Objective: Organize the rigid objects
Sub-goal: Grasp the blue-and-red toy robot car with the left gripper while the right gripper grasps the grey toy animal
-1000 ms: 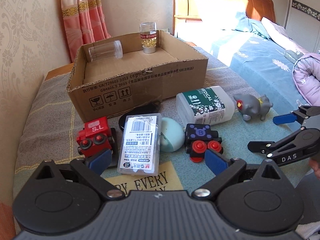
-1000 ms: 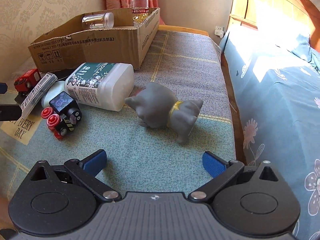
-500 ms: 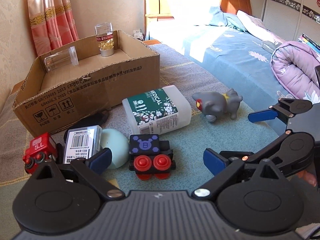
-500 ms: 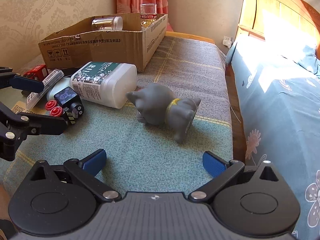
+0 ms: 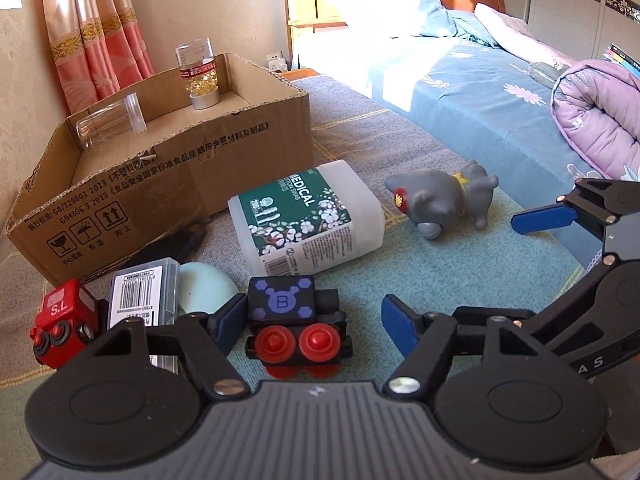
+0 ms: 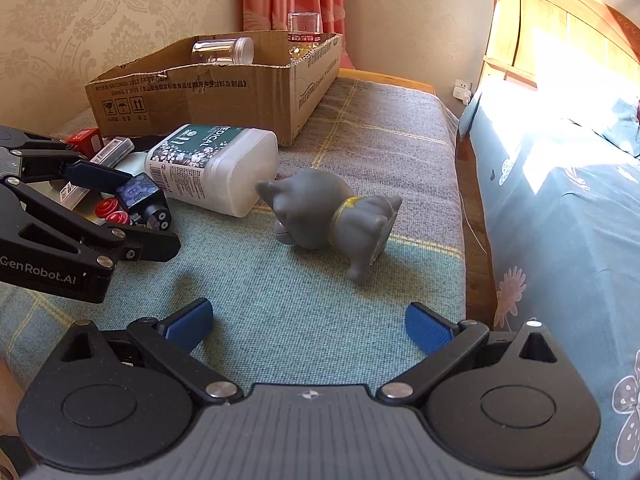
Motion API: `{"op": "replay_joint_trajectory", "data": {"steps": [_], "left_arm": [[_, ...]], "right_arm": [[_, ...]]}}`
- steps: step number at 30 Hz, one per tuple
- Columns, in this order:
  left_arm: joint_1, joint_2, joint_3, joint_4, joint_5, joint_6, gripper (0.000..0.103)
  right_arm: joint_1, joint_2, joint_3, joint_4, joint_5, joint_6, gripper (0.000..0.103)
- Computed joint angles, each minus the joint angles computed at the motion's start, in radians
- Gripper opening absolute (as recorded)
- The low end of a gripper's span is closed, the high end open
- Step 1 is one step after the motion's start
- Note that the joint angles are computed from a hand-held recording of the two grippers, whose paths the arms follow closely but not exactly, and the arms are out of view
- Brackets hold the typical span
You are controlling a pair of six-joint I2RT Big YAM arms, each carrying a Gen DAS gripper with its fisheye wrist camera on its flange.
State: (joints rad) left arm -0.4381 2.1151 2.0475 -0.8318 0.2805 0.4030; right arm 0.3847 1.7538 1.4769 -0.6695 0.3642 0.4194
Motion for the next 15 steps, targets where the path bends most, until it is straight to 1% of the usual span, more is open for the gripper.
{"op": "replay_joint_trajectory", "data": {"steps": [2,5,8,12,13,15], "left_arm": [[0.002,0.008,0.011,-0.026,0.004,-0.003,0.054],[0.01,0.005,0.009,-0.038,0.023,-0.013,0.054],[0.019,-0.01,-0.011,-0.051,0.033,0.01,0.054],[0.027,-0.048,-0.087,0.014,0.028,0.023,0.056],[0.028,-0.05,-0.093,0.023,0.029,0.013,0.058],[0.03,-0.043,-0.085,0.02,0.039,-0.005,0.058]], "right_arm": [[0.0,0.0,0.001,-0.002,0.0,0.002,0.103],[0.002,0.0,0.001,-0.003,0.004,0.006,0.103],[0.004,0.001,0.002,-0.007,0.009,0.012,0.103],[0.006,0.001,0.003,-0.013,0.014,0.02,0.103],[0.006,0.0,0.003,-0.012,0.015,0.021,0.103],[0.007,0.002,0.005,-0.015,0.017,0.024,0.103]]}}
